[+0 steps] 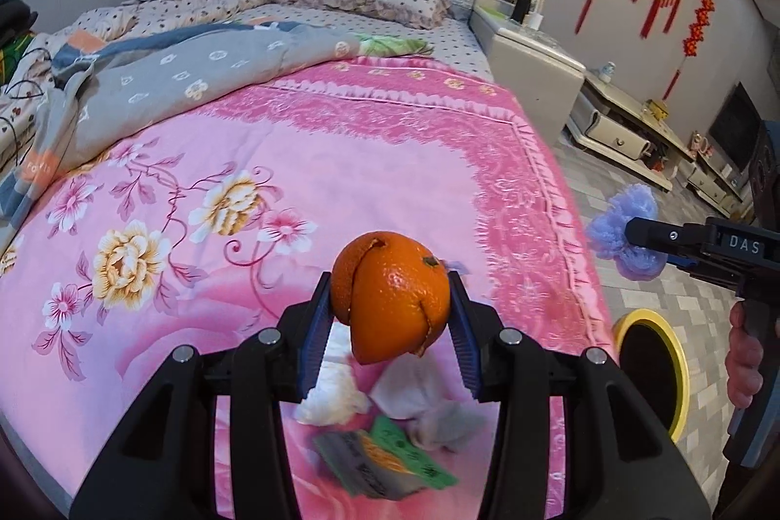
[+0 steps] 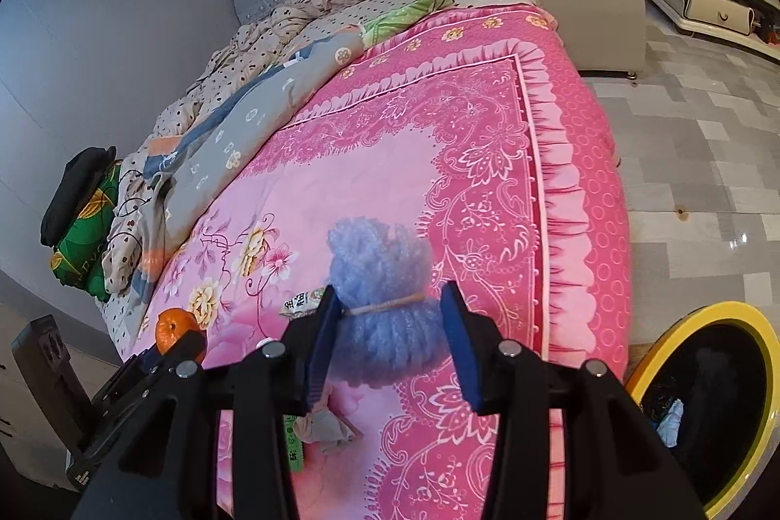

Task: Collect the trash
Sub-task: 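Lift and carry the orange and lavender yarn ball over the bin, then open the left tool to drop the orange while the right tool releases the yarn ball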

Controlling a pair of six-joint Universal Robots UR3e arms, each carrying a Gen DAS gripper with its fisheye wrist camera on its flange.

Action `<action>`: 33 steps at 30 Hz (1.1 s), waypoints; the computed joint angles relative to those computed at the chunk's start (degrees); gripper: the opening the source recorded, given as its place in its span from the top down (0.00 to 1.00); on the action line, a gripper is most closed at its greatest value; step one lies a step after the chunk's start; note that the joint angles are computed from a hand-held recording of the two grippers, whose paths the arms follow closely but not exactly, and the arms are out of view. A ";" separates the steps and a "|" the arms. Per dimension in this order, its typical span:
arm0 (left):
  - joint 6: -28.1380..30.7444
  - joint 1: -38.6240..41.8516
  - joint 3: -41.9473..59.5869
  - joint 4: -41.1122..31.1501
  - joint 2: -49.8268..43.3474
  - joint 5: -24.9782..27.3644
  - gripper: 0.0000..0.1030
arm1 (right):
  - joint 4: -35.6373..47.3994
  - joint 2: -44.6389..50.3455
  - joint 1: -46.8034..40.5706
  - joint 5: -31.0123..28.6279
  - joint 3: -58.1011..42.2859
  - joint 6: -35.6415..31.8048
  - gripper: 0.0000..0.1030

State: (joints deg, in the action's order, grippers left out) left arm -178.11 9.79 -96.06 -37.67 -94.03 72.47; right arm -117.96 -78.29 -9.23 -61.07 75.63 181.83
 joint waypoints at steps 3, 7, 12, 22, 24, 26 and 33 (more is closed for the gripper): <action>-1.16 -2.55 0.34 -0.58 1.64 -0.03 0.59 | 0.41 -4.58 -3.07 0.89 4.24 -2.34 0.61; -2.61 -6.82 2.16 -1.57 1.91 0.94 0.59 | 2.34 -9.90 -7.85 3.02 9.03 -5.42 0.61; -4.92 -12.51 5.78 -2.72 0.28 2.11 0.59 | 5.87 -15.52 -14.58 5.27 13.47 -9.95 0.61; -7.16 -23.65 15.20 -4.40 -7.40 4.79 0.59 | 15.07 -24.04 -28.67 9.29 19.04 -20.21 0.61; -7.50 -25.67 17.19 -4.76 -9.32 5.00 0.59 | 17.28 -25.39 -31.39 9.90 19.77 -22.57 0.61; -7.76 -27.49 18.95 -4.94 -11.10 5.40 0.59 | 19.50 -26.77 -34.07 10.42 20.47 -24.73 0.61; -8.35 -32.79 26.21 -6.66 -18.03 5.98 0.59 | 24.77 -30.52 -41.55 11.13 23.24 -30.75 0.61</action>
State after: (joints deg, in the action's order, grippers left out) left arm -186.46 -23.00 -69.85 -44.34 -112.06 78.45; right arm -93.18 -108.81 -50.78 -49.94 98.87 151.08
